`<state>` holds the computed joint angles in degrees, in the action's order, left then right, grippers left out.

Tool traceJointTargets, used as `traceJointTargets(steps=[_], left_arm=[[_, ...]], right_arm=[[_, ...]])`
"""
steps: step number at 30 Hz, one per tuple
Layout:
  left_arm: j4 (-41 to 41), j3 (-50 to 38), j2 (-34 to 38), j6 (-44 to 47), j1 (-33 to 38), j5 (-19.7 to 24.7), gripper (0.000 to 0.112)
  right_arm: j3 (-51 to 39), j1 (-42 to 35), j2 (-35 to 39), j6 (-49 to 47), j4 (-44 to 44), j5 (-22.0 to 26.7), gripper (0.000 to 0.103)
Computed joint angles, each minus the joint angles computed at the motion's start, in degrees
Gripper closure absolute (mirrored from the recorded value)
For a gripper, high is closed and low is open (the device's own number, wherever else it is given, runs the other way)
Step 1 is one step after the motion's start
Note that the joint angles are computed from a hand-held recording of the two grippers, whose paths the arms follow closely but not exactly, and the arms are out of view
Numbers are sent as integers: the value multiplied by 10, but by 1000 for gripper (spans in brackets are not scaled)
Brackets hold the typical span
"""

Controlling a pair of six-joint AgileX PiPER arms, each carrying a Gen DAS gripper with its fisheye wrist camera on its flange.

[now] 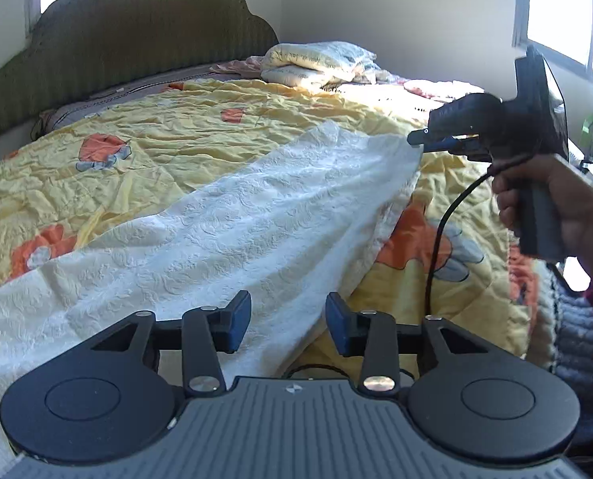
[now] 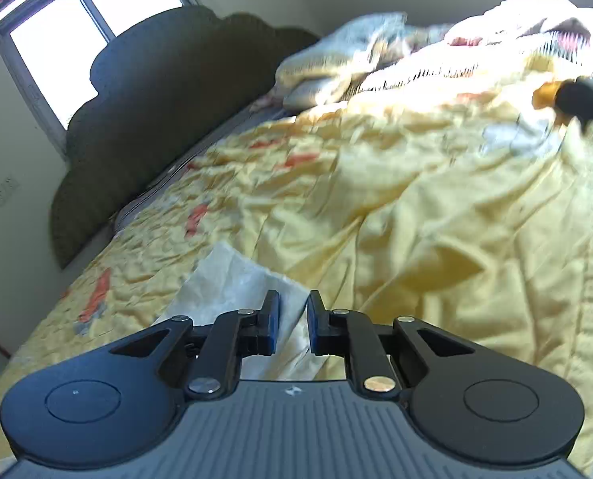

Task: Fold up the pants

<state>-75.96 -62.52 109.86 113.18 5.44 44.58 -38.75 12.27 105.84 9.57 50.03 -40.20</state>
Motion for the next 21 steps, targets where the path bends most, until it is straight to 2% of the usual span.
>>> traceJointTargets(steps=[1,2,3,6,7,9,11,13,14,15,19,21], left_arm=[[8,-5,-4,-26,15,15,57],[10,-8,-7,-44,31,24,52],[7,-12,-9,-57,44,26,50],[-5,-17,-16,-80,75,5,49],[-5,-21,-14,-87,83,-5,47],[29,-36,-5,-134,89,-45,45],[84,-54,8,-200,92,-75,48],[66,-52,10,-199,121,-58,48],[45,-45,5,-187,140,-46,48],[23,-35,-5,-177,154,-44,47],[-30,-4,-47,-157,213,-68,47],[-36,-1,-65,-174,249,-80,47]], right_arm=[[-3,16,-6,-57,13,-19,86],[-12,30,-14,-103,2,-14,86],[-26,34,-17,-126,-31,13,85],[-100,29,3,-106,-171,172,84],[-122,31,15,-121,-179,209,83],[-158,36,50,-206,-126,255,83],[-154,57,58,-281,-17,226,83],[-139,86,44,-273,17,179,80],[-139,101,34,-262,0,168,80],[-152,114,30,-248,-41,180,80],[-281,176,66,-200,-262,300,80],[-358,213,103,-207,-327,335,80]])
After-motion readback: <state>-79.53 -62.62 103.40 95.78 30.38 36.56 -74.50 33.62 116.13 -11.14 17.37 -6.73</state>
